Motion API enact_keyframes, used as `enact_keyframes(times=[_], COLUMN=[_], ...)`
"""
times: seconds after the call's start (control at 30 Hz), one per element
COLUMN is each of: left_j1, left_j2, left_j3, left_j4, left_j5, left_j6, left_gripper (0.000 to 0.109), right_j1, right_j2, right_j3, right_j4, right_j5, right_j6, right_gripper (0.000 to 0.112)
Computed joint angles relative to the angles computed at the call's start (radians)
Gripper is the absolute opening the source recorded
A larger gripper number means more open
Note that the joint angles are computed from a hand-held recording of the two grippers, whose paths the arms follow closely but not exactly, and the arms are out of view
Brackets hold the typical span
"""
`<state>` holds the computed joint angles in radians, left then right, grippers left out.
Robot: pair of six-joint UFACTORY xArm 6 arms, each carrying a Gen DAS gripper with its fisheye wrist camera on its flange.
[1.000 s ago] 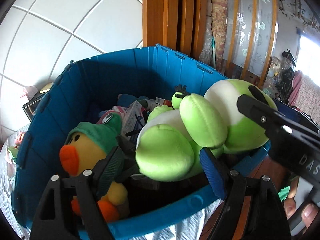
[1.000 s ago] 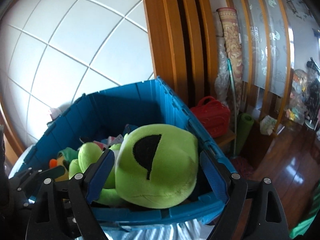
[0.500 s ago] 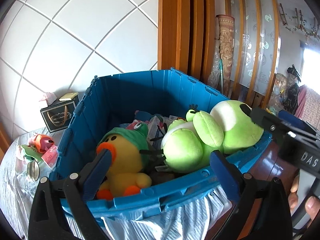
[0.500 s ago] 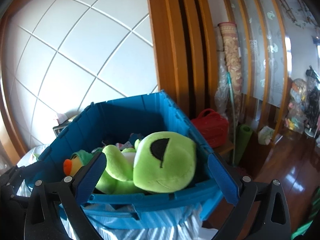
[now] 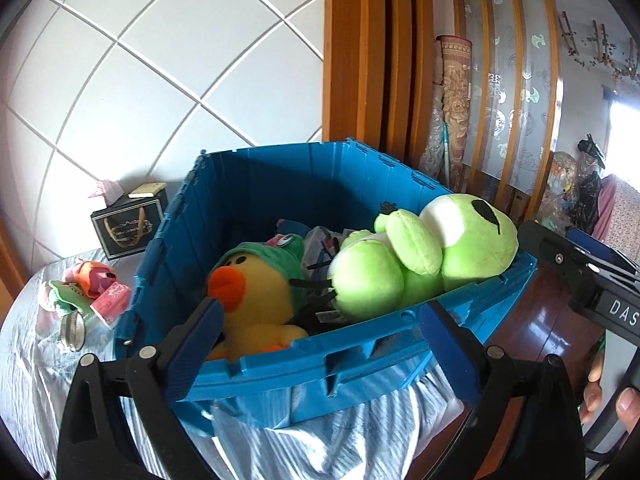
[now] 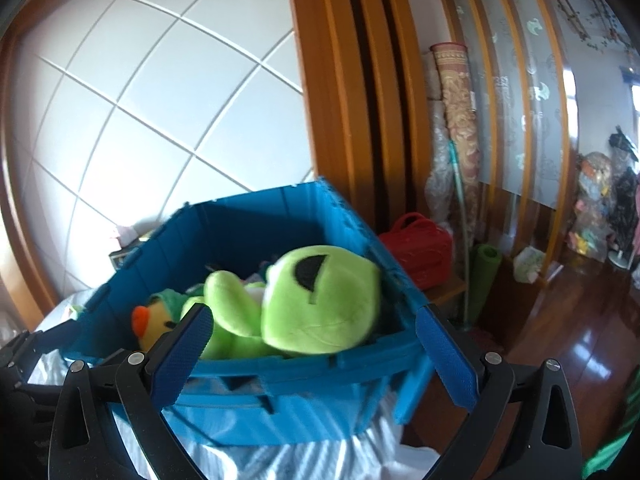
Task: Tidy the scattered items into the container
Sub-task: 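Withdraw both tools from the crate back toward the bed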
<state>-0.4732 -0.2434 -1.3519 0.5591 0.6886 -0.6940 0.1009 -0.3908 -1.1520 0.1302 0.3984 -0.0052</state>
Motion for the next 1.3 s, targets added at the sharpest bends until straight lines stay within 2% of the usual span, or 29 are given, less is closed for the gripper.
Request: enact_keyframes(times=[0.17,0.3,0.4,0.53,0.73,0.93,1.1,1.3], left_j1=[0.034,0.097,0.163,0.278,0.508,0.73,0.864,0.96], left_j2=[-0.113,-0.206,-0.268,-0.363,-0.477,-0.505,-0.479,-0.402], left_j3=[0.095,0.174,0.232,0.316,0.411,0.434,0.43,0.406], left_j4=[0.058,0.035,-0.022,-0.171,-0.509,-0.809,-0.963,-1.01], left_j5=[0.039,0.021,-0.019,-0.062,-0.06,0.01,0.071,0.06], left_j6=[-0.051,-0.04,0.017,0.185,0.555,0.9,1.068,1.134], left_gripper=[0.1,0.1,0.1,0.1,0.1,0.1,0.1,0.1], right_j1=[0.071,0.15,0.222,0.336,0.55,0.724,0.797,0.8], right_j2=[0.004,0.005,-0.003,0.013,0.08,0.159,0.278,0.455], right_j3=[0.003,-0.005,-0.004,-0.042,-0.138,-0.227,-0.349,-0.535], right_j4=[0.047,-0.057,-0.211,-0.455,-0.766,-0.924,-0.92,-0.863], right_j5=[-0.019,-0.019,-0.029,0.014,0.151,0.298,0.386,0.349], right_j6=[-0.043,0.059,0.205,0.458,0.799,0.995,0.992,0.908], right_gripper=[0.102,0.102,0.102,0.102,0.102,0.103,0.103,0.103])
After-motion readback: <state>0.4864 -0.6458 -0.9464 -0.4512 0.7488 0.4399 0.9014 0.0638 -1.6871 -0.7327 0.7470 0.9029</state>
